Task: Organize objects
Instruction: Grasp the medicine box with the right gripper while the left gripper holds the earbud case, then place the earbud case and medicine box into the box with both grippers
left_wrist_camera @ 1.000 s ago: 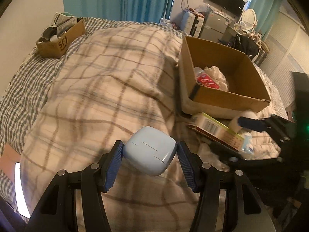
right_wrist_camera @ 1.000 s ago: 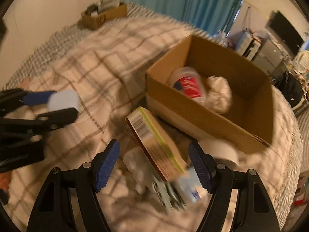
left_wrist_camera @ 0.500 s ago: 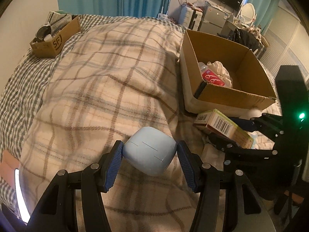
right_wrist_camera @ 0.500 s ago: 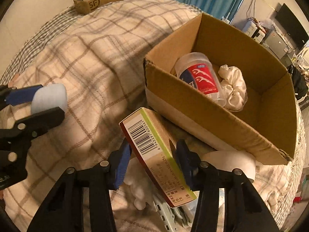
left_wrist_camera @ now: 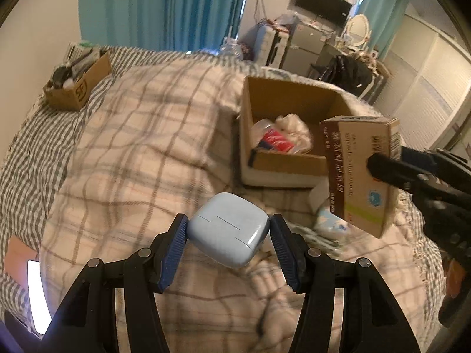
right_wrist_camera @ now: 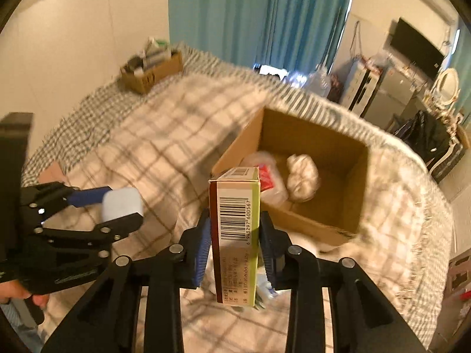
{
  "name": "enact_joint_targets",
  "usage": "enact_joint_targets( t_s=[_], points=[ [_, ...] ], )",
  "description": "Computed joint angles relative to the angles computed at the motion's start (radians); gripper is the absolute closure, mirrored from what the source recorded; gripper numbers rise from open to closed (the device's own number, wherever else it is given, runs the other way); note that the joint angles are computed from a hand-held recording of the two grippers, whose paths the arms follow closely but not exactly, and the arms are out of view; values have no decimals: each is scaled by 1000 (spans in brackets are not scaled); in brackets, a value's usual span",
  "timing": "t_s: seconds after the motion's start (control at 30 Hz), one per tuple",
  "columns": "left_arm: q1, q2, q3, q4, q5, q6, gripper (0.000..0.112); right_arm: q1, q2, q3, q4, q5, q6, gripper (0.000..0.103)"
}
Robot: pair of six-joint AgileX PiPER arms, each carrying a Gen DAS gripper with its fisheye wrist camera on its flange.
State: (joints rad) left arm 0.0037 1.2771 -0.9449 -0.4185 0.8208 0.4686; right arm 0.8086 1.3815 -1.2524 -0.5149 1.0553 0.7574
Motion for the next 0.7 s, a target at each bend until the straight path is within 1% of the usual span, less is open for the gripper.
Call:
enact_joint_targets(
  t_s=[0.07, 0.17, 0.27, 0.37, 0.43, 0.53, 0.7],
  points=[
    [-33, -20, -30, 7, 23, -27, 54, 23, -53, -10, -20, 47, 11, 73],
    [-90, -35, -84, 30, 37, -75, 54, 50, -101, -40, -61, 120, 18, 73],
    [-148, -17, -170, 47, 51, -119, 54, 24, -126, -75, -70, 153, -13, 73],
    [-186, 32, -267, 57, 66, -153, 54, -50, -132, -130, -53, 163, -82, 73],
    [-212, 80, -339, 73, 71, -180, 54, -97, -125, -162, -41, 159, -126, 73],
    [-255, 170, -447, 119, 61, -229, 54, -224, -96, -214, 32, 119, -230, 73],
    [-318, 364, -651, 182, 57, -283, 54, -413, 6, -275, 153, 44, -379, 73]
  ],
)
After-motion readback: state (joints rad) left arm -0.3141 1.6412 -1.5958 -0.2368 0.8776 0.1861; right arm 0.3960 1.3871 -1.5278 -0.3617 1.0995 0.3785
